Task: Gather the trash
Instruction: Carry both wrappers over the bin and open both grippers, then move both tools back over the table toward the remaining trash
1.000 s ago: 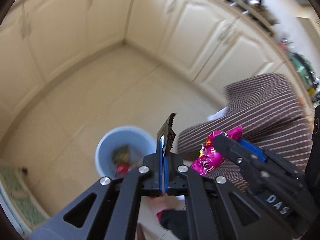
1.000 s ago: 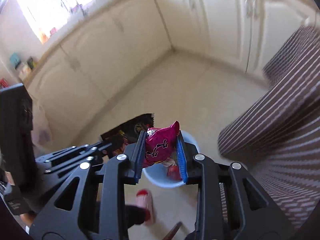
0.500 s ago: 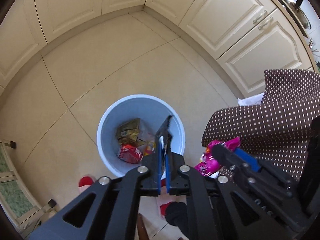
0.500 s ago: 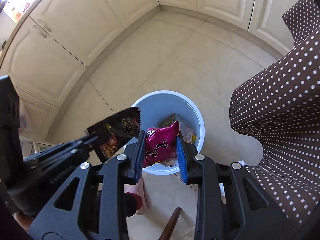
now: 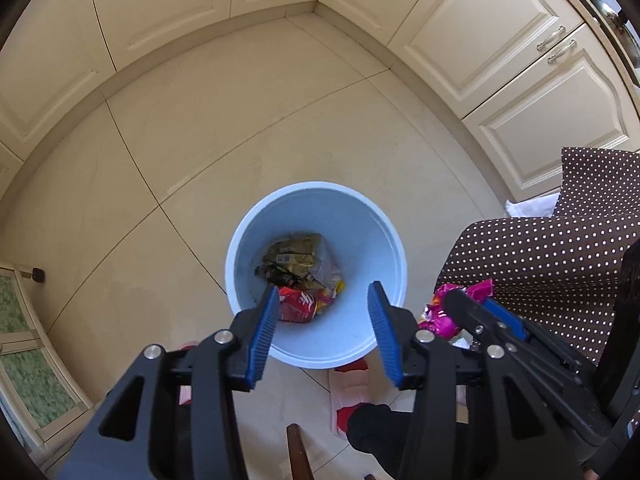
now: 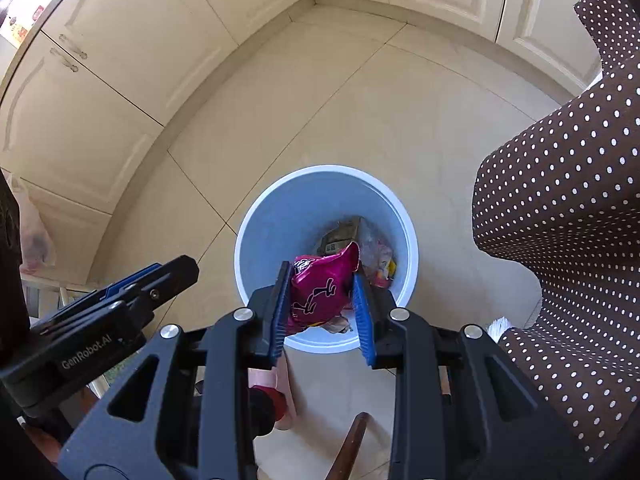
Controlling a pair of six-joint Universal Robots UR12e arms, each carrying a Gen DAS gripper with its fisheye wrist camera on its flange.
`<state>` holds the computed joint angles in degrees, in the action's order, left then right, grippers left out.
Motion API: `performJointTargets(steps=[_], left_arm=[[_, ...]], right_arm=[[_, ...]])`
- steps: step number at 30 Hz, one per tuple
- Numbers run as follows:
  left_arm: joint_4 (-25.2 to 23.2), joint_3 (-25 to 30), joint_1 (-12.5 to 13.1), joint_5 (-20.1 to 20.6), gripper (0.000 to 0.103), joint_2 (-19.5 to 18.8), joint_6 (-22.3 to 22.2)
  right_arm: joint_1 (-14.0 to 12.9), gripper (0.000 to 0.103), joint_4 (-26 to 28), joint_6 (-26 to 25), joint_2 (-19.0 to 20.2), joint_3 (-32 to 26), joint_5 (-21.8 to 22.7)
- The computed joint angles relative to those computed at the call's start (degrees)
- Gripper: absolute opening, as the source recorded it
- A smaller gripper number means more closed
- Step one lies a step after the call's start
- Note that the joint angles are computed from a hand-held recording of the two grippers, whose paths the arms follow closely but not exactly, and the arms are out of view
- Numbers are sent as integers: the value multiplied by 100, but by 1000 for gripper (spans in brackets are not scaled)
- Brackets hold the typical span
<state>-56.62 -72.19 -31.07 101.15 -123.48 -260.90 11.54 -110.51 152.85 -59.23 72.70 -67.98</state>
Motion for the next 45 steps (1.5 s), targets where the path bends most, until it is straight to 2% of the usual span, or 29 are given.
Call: performJointTargets(steps=[10,16,17,18,25,29,32,37,42,45], left_arm=[[191,-215,8,20,46,135,-19],[279,-279,-1,56,48,181,-66],[289,-290,-3,73,49,191,-70],[298,-293,-5,86,50,195,-71],[280,-222,-73,275,51,210,-90],[270,-102,-167,571,51,236,-151],[90,181,-259,859,51,201,-56],[-104,987,-484,1464,56,-4,369],[-513,2489,-740,2032,59,-607,1167],[-642,3509,-856,2152,63,-1071,1749]], right_arm=[[-1,29,-161,1,-43,11,24],[27,33,-205,97,-55,-12,60],[33,35,-192,106,-53,-22,51],[36,42,-193,124,-53,-27,49],[-5,43,-310,123,-142,-5,112],[-108,43,-468,62,-291,50,202],[-241,43,-598,-51,-450,105,365],[-529,43,-1000,-127,-790,214,801],[-936,43,-1576,-181,-1133,293,1273],[-1253,43,-1912,-60,-1287,286,1564]])
